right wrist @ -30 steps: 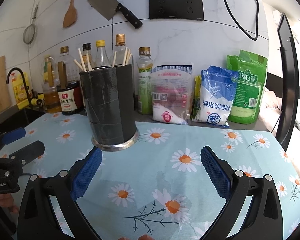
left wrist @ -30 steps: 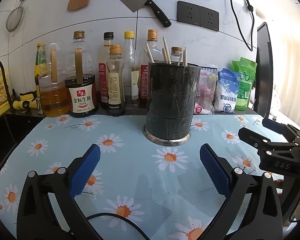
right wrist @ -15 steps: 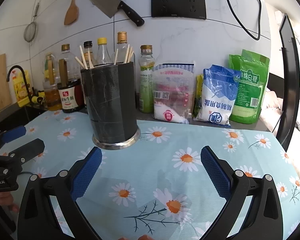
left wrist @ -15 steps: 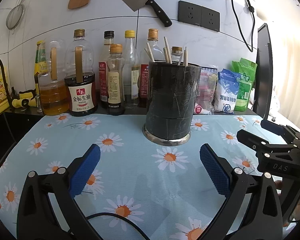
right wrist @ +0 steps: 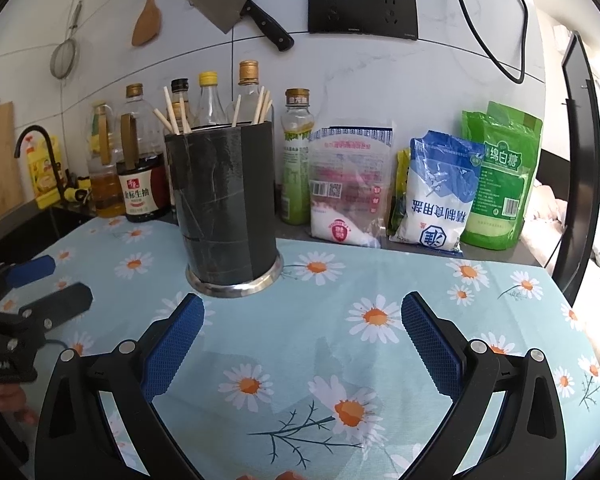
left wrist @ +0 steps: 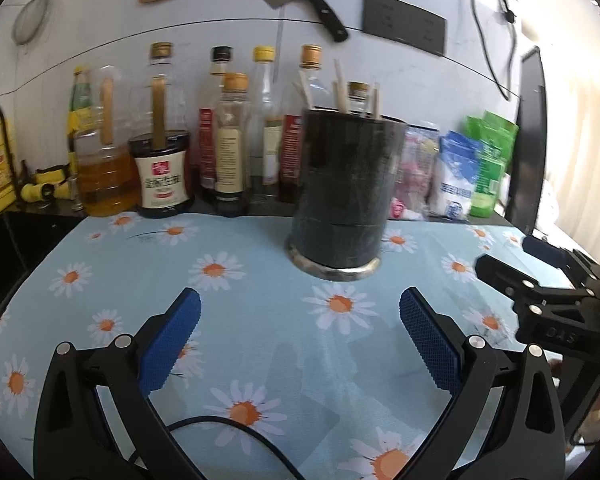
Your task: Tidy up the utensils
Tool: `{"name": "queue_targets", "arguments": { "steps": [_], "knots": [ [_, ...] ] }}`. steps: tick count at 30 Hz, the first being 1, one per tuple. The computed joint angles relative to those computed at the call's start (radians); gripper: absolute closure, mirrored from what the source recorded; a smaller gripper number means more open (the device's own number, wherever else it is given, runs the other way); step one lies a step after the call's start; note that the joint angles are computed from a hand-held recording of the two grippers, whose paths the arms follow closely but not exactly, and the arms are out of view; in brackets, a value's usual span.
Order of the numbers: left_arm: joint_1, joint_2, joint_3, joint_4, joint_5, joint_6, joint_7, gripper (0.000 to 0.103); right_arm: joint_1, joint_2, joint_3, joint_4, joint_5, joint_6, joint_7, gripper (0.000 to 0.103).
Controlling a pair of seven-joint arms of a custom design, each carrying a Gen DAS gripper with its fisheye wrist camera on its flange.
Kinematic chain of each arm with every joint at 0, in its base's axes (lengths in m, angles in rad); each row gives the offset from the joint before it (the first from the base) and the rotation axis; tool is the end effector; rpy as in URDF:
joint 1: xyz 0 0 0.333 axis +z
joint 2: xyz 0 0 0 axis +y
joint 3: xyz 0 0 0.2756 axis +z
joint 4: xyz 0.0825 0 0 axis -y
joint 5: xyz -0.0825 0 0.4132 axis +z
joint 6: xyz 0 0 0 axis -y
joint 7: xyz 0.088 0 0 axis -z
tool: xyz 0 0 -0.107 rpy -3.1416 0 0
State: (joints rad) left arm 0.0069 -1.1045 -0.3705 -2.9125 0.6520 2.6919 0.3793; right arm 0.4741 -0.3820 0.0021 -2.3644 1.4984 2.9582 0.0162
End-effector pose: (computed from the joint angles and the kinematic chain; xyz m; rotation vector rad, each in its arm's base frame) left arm 0.3370 -0.1294 0.4820 -1.7758 1.1898 -0.7796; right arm 0.4737 0.1692 0.4858 -1.8218 0.9011 -0.5575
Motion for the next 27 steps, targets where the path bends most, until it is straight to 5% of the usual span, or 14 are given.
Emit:
{"name": "queue_targets", "arguments": {
  "steps": [27],
  "knots": [
    [-0.007,-0.018,0.008,-0.015,0.016,0.026,-0.003,0.006,-0.002,-0.013,0.011,-0.007,0.032,-0.005,-0.058,0.008]
  ]
}}
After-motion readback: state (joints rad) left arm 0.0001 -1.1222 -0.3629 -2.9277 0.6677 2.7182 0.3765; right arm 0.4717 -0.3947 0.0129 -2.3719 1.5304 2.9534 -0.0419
